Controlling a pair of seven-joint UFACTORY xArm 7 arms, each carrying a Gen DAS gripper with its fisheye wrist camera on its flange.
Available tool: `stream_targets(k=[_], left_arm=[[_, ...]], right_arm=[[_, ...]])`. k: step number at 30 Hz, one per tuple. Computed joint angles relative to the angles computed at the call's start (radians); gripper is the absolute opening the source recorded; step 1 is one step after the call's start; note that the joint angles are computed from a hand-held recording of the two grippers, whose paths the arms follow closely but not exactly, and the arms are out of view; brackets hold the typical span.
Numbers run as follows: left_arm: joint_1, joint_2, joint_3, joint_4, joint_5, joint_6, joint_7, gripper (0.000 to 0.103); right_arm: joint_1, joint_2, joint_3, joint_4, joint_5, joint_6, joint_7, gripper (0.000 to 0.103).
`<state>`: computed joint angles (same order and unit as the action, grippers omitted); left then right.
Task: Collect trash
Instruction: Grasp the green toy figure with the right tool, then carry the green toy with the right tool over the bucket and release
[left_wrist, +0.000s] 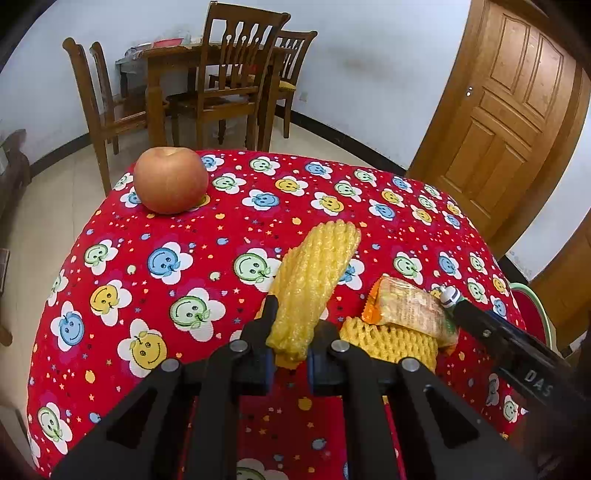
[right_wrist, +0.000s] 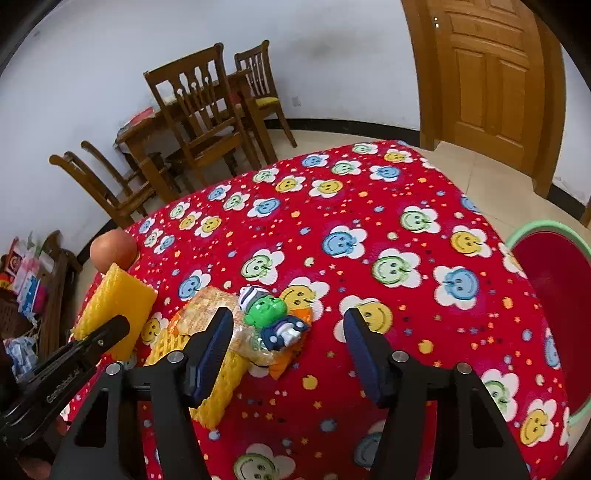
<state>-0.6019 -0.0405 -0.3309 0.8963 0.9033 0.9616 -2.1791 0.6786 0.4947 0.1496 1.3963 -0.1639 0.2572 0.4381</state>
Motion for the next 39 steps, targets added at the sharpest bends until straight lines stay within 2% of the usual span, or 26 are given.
stream_targets(k=[5,9,18,29,39], left_arm=[[0.003,-0.01,-0.001,-0.01,0.001,-0.007,-0.006,0.012],[0.005,-0.012,-0.002,-0.012,-0.001,-0.008,-0.004,0.012],[0.008,-0.015,-0.003,-0.015,0.0,-0.011,-0.009,0.012],[0.013,-0.021,-0.005,-0.02,-0.001,-0.017,-0.01,0.012],[0.007,-0.007,-0.009,0.006,-0.002,0.005,0.005,0.012]], right_arm=[[-0.013,0.028,0.023,0.027,0.021,0.019,-0.032,0.042],[-0.004,0.029,0.016,0.021,0.024,-0.001,-0.033,0.038],[-0.004,-0.007,0.0,-0.027,0.028,-0.037,-0.012,0.037],[-0.026,-0.147,-0.05,-0.17,-0.013,-0.112,0.071,0.038],[-0.058,-0.284,-0.138,-0.317,-0.169,-0.149,0.255,0.038]])
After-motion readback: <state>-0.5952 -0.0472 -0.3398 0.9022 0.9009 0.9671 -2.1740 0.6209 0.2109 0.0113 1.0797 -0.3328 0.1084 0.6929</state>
